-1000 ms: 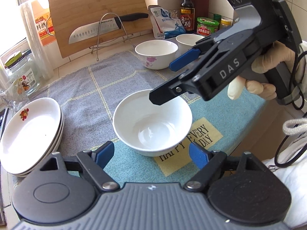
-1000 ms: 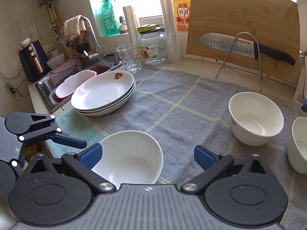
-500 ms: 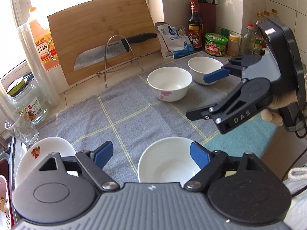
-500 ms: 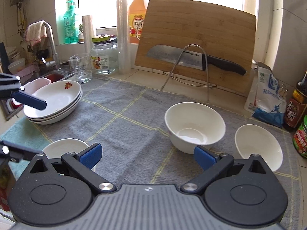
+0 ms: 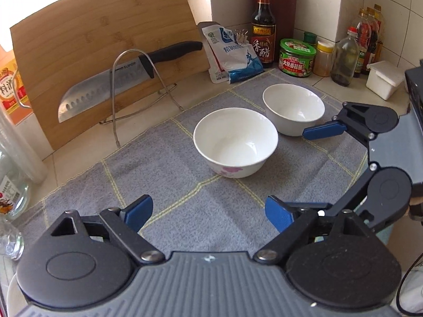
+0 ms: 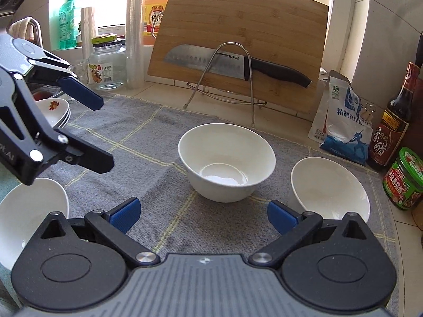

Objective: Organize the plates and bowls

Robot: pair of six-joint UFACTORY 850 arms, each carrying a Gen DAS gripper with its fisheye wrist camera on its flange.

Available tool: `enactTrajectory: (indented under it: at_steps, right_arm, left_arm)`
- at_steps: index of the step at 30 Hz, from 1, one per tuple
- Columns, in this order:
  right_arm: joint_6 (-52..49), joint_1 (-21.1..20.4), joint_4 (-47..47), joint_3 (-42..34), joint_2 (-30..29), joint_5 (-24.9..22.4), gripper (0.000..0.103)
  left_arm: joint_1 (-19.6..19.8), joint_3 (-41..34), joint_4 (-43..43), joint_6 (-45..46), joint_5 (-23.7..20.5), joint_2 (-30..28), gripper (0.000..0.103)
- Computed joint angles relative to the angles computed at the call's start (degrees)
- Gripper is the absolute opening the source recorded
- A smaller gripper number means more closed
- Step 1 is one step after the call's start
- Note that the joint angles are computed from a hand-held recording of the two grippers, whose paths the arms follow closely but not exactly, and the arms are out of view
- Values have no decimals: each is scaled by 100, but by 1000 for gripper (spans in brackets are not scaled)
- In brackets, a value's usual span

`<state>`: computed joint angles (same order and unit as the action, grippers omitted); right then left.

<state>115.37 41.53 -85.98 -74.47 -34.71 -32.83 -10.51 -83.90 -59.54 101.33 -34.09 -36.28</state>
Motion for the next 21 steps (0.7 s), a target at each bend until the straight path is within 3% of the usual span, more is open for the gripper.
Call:
enactTrajectory:
  at_steps: [13,16,21]
  right_arm:
    - [406,-227,-309,-53,-191,144,103]
    - [459,-255,-384,-80,-242,106,103]
    - [549,-322,-576,-138,-310,102,103]
  left_arm:
    - [-421,-1791,752,-1387,-588,-1299,91]
    - [-490,-2094,915,-1630,-699,-1505,88]
    - [-539,-2509,1136,-1970,-958,-1789,74]
